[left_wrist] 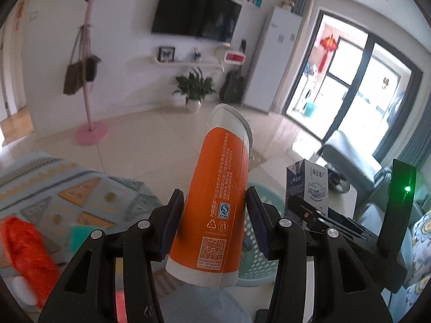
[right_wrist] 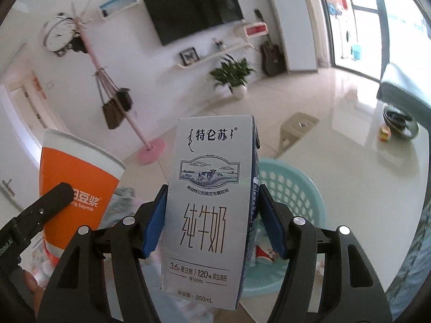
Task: Collect trash
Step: 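Carry the orange bottle and milk carton over the basket and release both, then move both grippers back toward the items on the patterned table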
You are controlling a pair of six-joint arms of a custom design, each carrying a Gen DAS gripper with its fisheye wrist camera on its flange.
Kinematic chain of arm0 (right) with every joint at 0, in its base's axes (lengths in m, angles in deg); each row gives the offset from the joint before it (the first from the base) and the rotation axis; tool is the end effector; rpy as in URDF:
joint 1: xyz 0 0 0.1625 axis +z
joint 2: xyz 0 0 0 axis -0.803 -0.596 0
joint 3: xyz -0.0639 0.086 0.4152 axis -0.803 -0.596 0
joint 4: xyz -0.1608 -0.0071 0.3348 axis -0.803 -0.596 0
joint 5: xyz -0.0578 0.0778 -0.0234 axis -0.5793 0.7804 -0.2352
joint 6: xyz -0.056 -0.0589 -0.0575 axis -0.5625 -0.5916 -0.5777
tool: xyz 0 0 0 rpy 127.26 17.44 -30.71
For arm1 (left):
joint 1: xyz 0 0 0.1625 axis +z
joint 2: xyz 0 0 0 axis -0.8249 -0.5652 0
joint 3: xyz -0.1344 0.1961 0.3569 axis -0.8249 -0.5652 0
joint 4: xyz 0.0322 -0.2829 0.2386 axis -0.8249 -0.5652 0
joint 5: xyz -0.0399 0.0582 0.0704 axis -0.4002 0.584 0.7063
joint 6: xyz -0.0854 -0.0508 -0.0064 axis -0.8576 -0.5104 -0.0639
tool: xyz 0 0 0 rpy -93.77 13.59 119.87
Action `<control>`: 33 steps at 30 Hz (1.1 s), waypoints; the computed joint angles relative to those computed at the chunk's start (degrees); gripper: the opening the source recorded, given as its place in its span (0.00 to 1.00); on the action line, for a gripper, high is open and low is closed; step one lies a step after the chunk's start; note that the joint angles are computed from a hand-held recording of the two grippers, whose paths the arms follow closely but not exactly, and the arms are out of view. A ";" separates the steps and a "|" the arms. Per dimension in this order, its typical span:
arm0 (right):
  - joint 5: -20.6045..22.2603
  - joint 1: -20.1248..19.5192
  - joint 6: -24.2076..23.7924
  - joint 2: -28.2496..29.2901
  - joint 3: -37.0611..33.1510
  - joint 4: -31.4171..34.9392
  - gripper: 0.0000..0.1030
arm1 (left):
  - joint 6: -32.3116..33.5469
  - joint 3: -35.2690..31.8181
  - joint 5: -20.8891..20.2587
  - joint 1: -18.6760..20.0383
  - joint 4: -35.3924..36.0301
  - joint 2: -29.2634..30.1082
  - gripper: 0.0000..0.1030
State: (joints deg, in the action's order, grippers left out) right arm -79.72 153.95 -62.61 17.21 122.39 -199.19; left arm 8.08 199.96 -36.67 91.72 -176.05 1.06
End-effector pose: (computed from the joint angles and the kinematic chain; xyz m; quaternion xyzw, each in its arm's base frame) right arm 0.1807 -0.4821 0.2237 0.0798 -0.8974 0.3798 0.2098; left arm -0.2894 -0.4683 0.1735 0.1691 0.8860 -0.3742 0.2155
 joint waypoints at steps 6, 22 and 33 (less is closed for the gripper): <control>-0.30 -4.42 -0.56 2.45 -0.28 0.72 0.60 | 2.79 -2.73 -4.77 3.90 -2.87 5.51 0.47; 1.27 -8.04 2.08 -0.57 1.84 2.13 0.62 | 1.67 -0.69 -5.97 3.98 -6.24 6.82 0.68; -0.86 -0.60 -0.58 -1.30 4.03 -1.29 0.62 | -0.33 4.66 -3.62 0.88 -9.49 2.14 0.68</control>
